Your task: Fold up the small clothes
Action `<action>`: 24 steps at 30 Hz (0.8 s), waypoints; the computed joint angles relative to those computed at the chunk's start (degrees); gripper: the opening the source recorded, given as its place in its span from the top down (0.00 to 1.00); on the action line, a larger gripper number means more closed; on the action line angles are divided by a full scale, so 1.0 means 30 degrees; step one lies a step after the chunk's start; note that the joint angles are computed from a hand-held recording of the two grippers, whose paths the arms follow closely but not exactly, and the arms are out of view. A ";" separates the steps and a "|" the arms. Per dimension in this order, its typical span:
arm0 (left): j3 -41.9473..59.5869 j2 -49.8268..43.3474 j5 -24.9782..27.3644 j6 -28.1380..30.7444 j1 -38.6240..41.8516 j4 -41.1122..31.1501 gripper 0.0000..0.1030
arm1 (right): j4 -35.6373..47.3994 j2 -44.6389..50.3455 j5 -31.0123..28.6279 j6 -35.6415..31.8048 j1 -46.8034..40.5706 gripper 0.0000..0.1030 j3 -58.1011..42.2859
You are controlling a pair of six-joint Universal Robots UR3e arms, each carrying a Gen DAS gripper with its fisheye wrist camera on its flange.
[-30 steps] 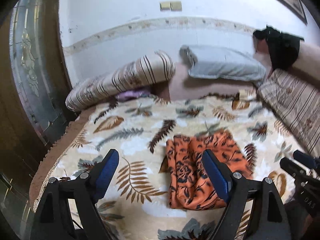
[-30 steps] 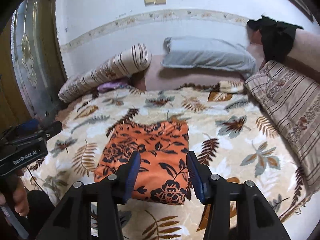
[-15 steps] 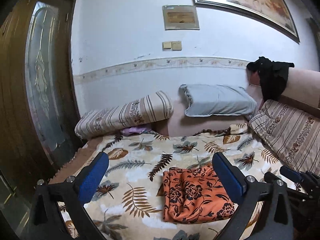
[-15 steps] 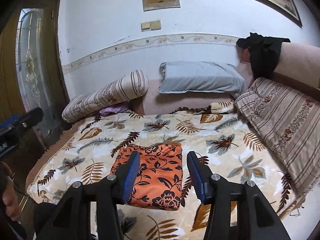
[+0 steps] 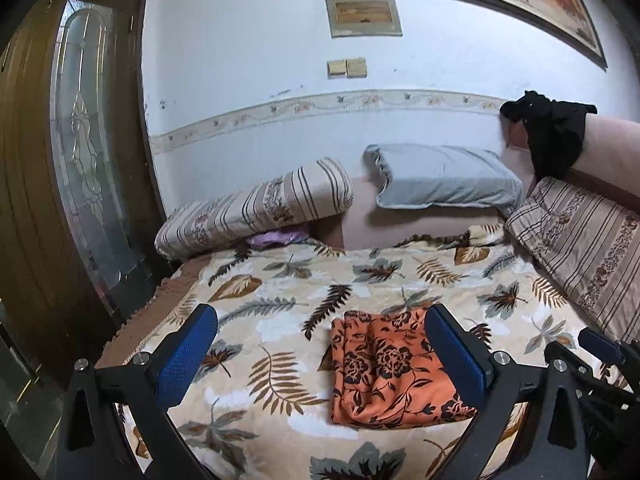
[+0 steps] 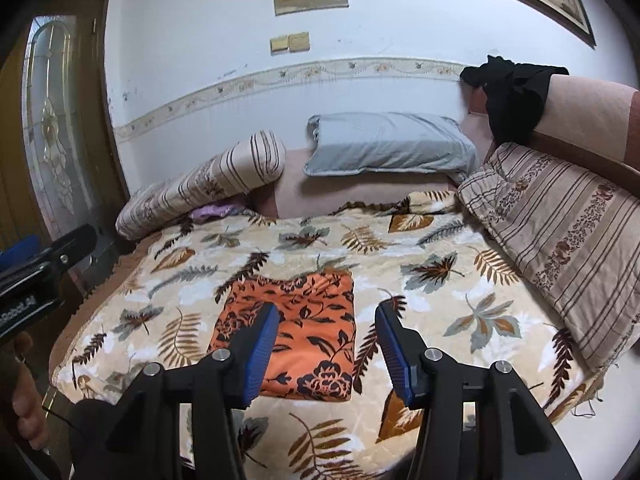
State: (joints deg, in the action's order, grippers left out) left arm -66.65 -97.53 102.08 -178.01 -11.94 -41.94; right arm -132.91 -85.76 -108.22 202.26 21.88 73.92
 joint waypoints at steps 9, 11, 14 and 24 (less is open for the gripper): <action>-0.0092 -0.1194 0.1258 -0.0258 -0.0183 0.0354 0.00 | -0.0077 0.1057 0.0457 0.0345 -0.0041 0.47 -0.0058; -0.0088 -0.1383 0.1004 -0.0215 -0.0113 0.0390 0.00 | -0.0051 0.1261 0.0488 0.0480 -0.0110 0.47 -0.0146; 0.0127 -0.1660 0.0367 -0.0192 0.0078 0.0205 0.00 | -0.0138 0.1508 0.0636 0.0625 -0.0345 0.47 -0.0136; 0.0765 -0.2531 -0.0187 -0.0099 0.0299 0.0056 0.00 | 0.0158 0.2445 0.1082 0.0761 -0.0778 0.47 -0.0869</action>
State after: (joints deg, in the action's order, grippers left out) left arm -64.35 -105.12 101.52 -178.30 -11.04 -41.77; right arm -132.43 -78.43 -104.97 204.54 19.55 71.31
